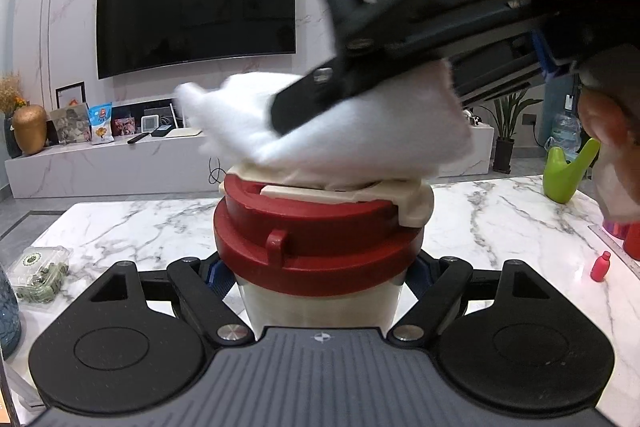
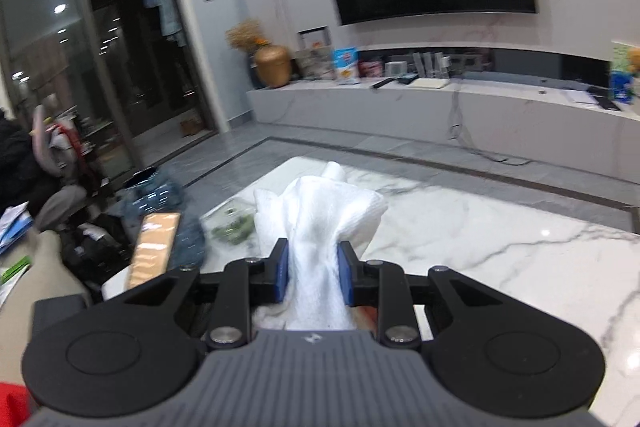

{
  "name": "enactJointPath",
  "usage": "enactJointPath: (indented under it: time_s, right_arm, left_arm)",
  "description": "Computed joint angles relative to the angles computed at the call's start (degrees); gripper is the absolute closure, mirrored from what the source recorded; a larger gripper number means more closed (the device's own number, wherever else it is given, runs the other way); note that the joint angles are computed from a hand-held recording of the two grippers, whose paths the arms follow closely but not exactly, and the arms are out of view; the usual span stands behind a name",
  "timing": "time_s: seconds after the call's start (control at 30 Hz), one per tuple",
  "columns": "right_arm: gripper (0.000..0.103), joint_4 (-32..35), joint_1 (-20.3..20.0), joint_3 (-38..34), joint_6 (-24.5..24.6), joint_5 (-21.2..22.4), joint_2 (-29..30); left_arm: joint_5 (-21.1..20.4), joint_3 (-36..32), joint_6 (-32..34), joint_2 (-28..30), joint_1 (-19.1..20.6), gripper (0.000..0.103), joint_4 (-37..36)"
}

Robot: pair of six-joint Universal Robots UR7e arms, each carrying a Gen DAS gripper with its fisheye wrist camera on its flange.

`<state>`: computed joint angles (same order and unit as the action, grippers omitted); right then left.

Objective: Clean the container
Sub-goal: 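Sweep the cloth across the red lid and lift it off with the right gripper, then bring the cloth in the right gripper against the tumbler's cream side wall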

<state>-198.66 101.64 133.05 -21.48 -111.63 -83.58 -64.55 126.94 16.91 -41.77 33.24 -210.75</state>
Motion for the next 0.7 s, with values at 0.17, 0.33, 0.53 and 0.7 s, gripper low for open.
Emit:
enactJointPath:
  time_s: [0.17,0.33,0.53,0.7]
  right_arm:
    - [0.075,-5.16,-0.76,2.48,0.9,-3.21,-1.97]
    - [0.075,-8.65,-6.33,8.1,6.79,-0.43,-7.43]
    - [0.075,-11.61,-14.72,13.91,8.79,8.04,-9.44]
    - [0.075,-12.73,-22.21,17.1,8.76,20.04,-10.47]
  left_arm:
    - [1.25,2.31,-2.51,-0.01,-2.45,0.022,-1.16]
    - [3.25,5.23,-5.4,-0.4,-5.86,0.022,-2.05]
    - [4.17,6.23,-6.6,-0.61,-6.86,0.013,-2.81]
    - [2.93,2.86,-3.44,-1.51,-4.03,0.012,1.52]
